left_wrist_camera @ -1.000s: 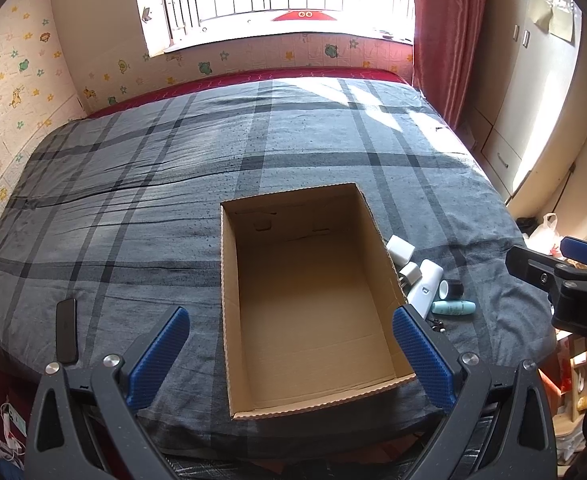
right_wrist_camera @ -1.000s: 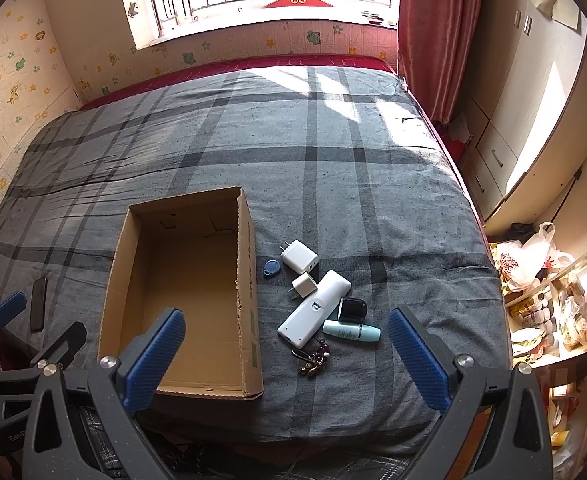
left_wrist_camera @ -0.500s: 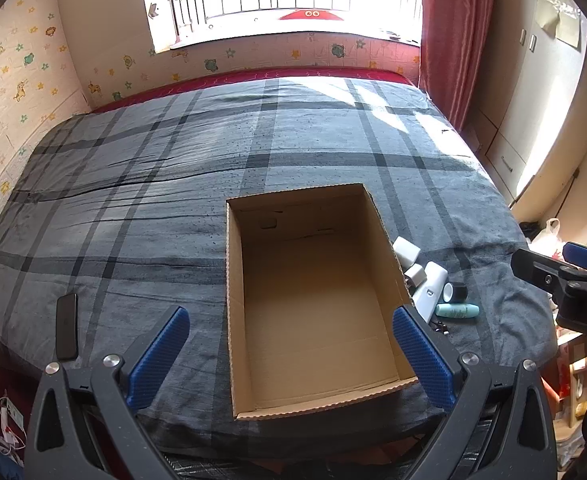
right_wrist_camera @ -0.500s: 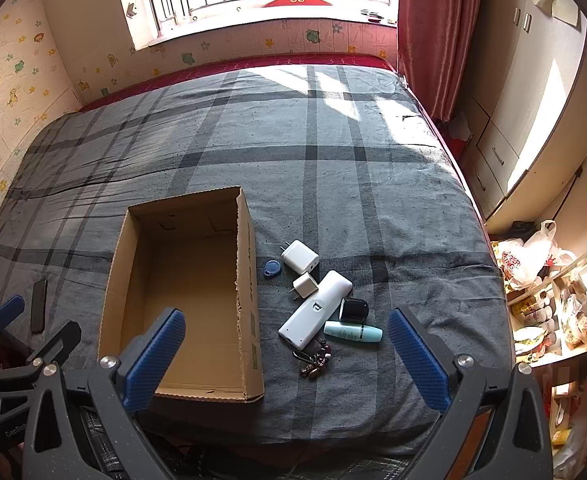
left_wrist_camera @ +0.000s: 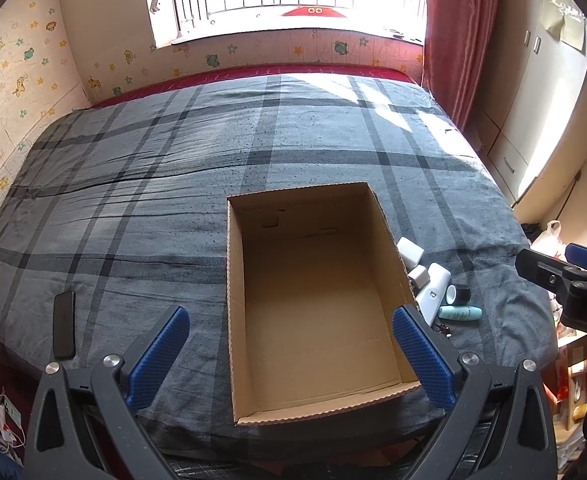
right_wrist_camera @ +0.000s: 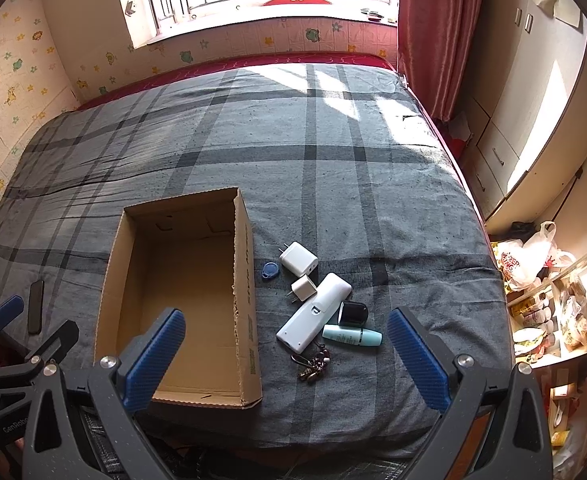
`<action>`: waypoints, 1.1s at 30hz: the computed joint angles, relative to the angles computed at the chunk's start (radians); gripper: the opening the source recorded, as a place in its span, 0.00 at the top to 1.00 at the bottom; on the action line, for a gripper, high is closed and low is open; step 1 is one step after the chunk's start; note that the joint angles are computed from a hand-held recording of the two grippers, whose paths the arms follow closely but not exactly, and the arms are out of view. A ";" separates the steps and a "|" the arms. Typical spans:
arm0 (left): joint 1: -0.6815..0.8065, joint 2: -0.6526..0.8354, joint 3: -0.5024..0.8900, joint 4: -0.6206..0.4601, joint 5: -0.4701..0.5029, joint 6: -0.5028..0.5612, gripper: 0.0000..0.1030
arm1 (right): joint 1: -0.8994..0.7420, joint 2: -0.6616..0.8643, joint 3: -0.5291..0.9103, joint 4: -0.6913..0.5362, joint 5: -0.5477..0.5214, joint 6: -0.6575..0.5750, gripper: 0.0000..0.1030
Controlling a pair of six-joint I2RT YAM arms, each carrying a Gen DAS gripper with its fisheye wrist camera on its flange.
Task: Organize rigid objects
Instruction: 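Move the left tool to the box wall and the right tool toward the items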
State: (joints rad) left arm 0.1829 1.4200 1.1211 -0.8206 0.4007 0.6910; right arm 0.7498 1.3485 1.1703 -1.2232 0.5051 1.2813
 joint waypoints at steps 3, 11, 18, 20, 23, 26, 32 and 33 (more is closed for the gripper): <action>-0.003 -0.005 0.001 0.023 0.010 -0.002 0.00 | -0.018 -0.004 -0.007 0.006 -0.001 -0.009 0.00; 0.004 0.098 0.007 0.102 0.015 -0.003 0.00 | -0.091 -0.030 -0.071 0.066 -0.006 -0.063 0.00; 0.011 0.238 -0.004 0.216 -0.030 0.001 0.00 | -0.172 -0.044 -0.157 0.137 -0.022 -0.127 0.00; 0.007 0.271 -0.011 0.255 -0.049 -0.002 0.00 | -0.195 -0.049 -0.187 0.166 -0.033 -0.145 0.00; 0.005 0.320 -0.021 0.314 -0.079 0.003 0.00 | -0.224 -0.056 -0.235 0.212 -0.042 -0.167 0.00; 0.006 0.372 -0.016 0.350 -0.087 0.015 0.00 | -0.245 -0.061 -0.285 0.261 -0.038 -0.187 0.00; 0.005 0.460 -0.028 0.447 -0.098 0.019 0.00 | -0.278 -0.066 -0.389 0.377 -0.024 -0.223 0.00; 0.004 0.472 -0.032 0.465 -0.100 0.025 0.00 | -0.280 -0.063 -0.405 0.395 -0.019 -0.227 0.00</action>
State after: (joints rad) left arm 0.1872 1.8917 1.0893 -0.3556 0.3007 0.7160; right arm 0.4695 1.2856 0.7650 -0.8279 0.4865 1.0542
